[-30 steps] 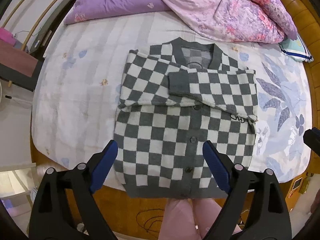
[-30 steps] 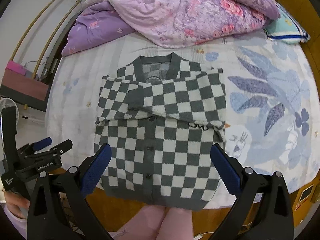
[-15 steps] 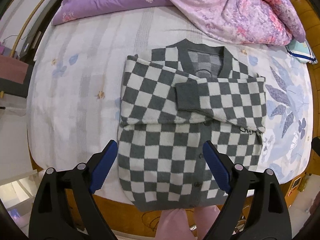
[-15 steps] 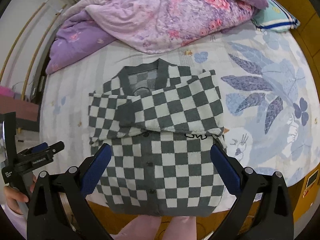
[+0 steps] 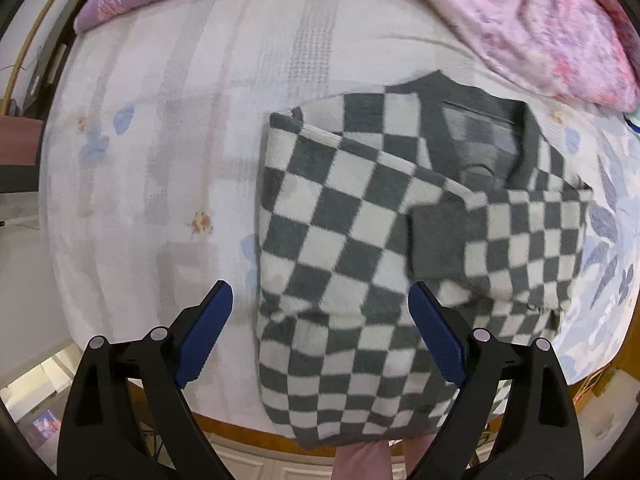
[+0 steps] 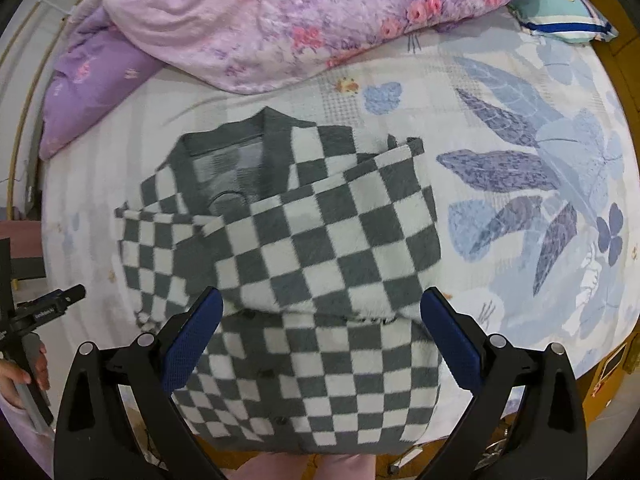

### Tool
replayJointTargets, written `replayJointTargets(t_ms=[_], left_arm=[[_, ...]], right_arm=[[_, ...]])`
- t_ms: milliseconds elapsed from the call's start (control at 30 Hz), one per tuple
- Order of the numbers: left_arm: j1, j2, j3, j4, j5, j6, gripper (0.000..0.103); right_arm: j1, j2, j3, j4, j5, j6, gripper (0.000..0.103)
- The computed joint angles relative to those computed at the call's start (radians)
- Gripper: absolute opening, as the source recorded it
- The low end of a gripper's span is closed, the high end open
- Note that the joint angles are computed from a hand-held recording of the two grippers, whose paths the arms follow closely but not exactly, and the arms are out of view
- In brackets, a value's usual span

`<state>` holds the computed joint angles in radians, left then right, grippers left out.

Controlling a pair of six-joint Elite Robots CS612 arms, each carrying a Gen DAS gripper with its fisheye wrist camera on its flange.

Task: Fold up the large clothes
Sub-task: 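Reach both tools to the cardigan hem and close on its edge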

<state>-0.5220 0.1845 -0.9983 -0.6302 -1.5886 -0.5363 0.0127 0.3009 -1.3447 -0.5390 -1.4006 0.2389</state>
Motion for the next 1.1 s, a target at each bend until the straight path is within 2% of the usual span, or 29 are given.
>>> replayJointTargets(t_ms=[200, 400, 533, 633, 667, 700, 833, 900, 967, 1000, 1100], left_arm=[[0.06, 0.01, 0.106, -0.091, -0.101, 0.004, 0.09], [0.113, 0.011, 0.227, -0.189, -0.191, -0.056, 0.09], [0.136, 0.011, 0.294, -0.241, -0.248, -0.085, 0.09], [0.141, -0.001, 0.352, -0.262, -0.262, -0.052, 0.088], [0.141, -0.003, 0.366, -0.265, -0.261, -0.039, 0.072], [0.139, -0.007, 0.384, -0.265, -0.26, -0.025, 0.063], [0.135, -0.022, 0.429, -0.277, -0.232, 0.019, 0.047], [0.135, -0.03, 0.437, -0.272, -0.224, 0.025, 0.03], [0.14, -0.022, 0.41, -0.27, -0.236, 0.022, 0.023], [0.143, -0.015, 0.392, -0.272, -0.241, 0.017, 0.021], [0.146, 0.016, 0.316, -0.277, -0.248, -0.008, 0.02]], right_arm=[[-0.018, 0.009, 0.104, -0.037, 0.004, -0.033, 0.095], [-0.022, 0.005, 0.211, -0.071, -0.036, -0.068, 0.095], [-0.03, 0.007, 0.265, -0.092, -0.032, -0.086, 0.095], [-0.038, 0.009, 0.295, -0.106, -0.029, -0.088, 0.095], [-0.041, 0.011, 0.304, -0.11, -0.024, -0.084, 0.095], [-0.044, 0.012, 0.31, -0.113, -0.017, -0.084, 0.095], [-0.057, 0.008, 0.362, -0.113, 0.003, -0.096, 0.095], [-0.06, 0.003, 0.396, -0.111, -0.009, -0.107, 0.095], [-0.065, -0.002, 0.426, -0.114, -0.005, -0.118, 0.095], [-0.071, -0.003, 0.442, -0.112, 0.019, -0.127, 0.095], [-0.08, -0.018, 0.508, -0.087, 0.039, -0.139, 0.095]])
